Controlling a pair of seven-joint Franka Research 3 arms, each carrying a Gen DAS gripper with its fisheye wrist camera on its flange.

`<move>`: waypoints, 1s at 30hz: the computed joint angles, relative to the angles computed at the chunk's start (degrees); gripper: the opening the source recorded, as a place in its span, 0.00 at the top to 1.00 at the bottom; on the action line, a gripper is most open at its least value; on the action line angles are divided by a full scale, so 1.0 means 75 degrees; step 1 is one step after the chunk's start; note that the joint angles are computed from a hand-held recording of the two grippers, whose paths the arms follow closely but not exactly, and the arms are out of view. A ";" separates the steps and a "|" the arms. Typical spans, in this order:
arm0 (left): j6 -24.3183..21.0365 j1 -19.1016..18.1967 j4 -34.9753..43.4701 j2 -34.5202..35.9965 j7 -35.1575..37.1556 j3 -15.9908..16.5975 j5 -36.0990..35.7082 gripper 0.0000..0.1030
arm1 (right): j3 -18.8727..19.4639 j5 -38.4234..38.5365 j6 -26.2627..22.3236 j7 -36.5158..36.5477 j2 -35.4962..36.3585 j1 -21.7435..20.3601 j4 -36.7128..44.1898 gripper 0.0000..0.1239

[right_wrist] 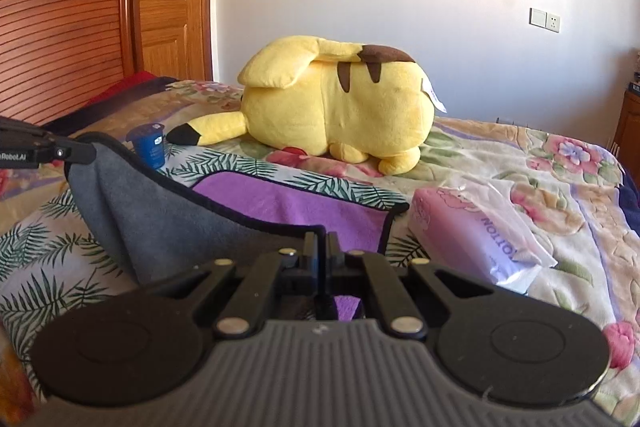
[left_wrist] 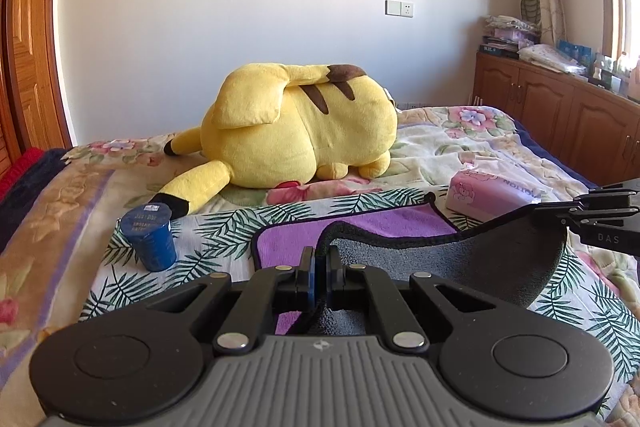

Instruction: Fold towel

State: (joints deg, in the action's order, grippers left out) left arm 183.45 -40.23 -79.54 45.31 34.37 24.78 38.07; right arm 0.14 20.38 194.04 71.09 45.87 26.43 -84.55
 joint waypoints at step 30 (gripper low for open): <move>-0.1215 0.1473 0.3539 0.1729 0.0730 -0.1523 0.0118 1.00 | -0.0519 -0.0200 -0.0246 -0.0380 0.1467 0.0040 0.2549 0.97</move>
State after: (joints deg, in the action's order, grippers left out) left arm 174.33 -29.19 -53.00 58.27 39.84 13.36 38.96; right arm -3.76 18.88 192.20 68.24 56.87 26.73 -65.44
